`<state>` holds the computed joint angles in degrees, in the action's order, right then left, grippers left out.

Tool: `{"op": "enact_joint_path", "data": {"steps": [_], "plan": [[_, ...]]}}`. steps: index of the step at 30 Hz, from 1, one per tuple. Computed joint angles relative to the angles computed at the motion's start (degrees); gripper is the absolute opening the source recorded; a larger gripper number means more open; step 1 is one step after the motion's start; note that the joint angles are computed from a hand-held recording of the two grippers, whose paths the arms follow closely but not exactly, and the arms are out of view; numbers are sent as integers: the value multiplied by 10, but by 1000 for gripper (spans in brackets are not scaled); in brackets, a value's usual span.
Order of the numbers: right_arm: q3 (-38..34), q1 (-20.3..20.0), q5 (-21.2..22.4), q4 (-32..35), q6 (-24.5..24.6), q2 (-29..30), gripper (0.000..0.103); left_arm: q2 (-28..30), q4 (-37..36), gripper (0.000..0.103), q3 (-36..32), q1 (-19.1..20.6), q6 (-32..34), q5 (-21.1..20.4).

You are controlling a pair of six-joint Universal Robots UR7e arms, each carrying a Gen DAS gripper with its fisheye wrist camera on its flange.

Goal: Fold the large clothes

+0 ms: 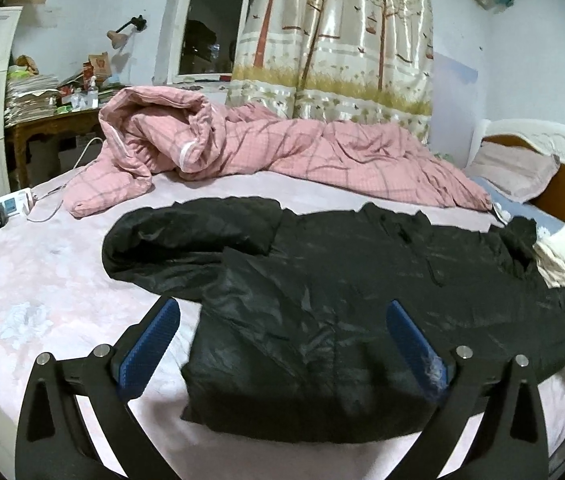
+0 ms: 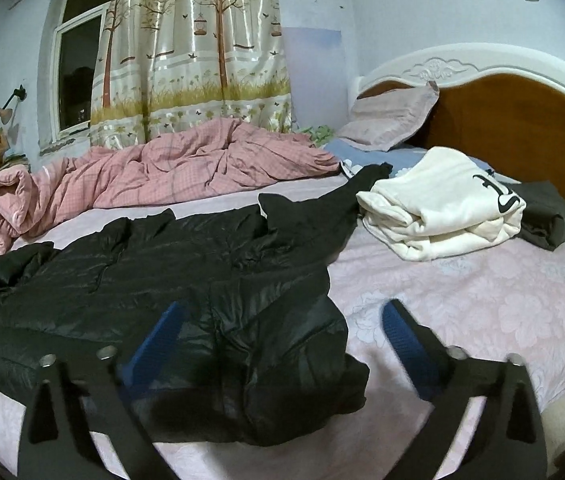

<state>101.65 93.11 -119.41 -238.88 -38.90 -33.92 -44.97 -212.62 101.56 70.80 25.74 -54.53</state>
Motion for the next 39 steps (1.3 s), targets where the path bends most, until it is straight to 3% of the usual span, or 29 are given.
{"op": "enact_joint_path", "data": {"steps": [6,9,12,15,18,20,23,25,27,29,30,31,32,35,39], "plan": [[-23,5,-13,9,-8,12,103,-6,59,102,-54,3,-28,15],[-42,10,-25,17,-19,23,103,7,115,102,-120,3,-5,56],[-53,13,-31,20,-34,33,103,27,219,102,-198,12,5,74],[-61,16,-36,26,-47,41,103,57,259,102,-267,24,19,88],[-65,18,-37,33,-58,46,103,76,292,102,-319,49,7,63],[-62,17,-32,48,-52,45,103,99,293,102,-357,59,16,80],[-60,16,-26,77,-32,43,103,110,373,102,-400,75,-21,77],[-65,18,-26,96,-25,45,103,128,388,102,-428,80,-19,90],[-65,18,-21,114,-20,44,103,138,425,90,-443,85,-36,88],[-65,19,-22,123,-26,47,103,139,470,51,-451,89,-62,79],[-67,20,-26,120,-34,50,103,137,475,39,-447,89,-60,74],[-68,21,-30,114,-43,53,103,137,468,17,-444,86,-50,74],[-71,22,-35,105,-57,57,103,136,441,10,-434,82,-34,75],[-69,24,-36,76,-79,60,103,129,296,8,-386,64,32,72],[-60,23,-35,83,-46,48,103,107,97,7,-295,30,135,22]]}}
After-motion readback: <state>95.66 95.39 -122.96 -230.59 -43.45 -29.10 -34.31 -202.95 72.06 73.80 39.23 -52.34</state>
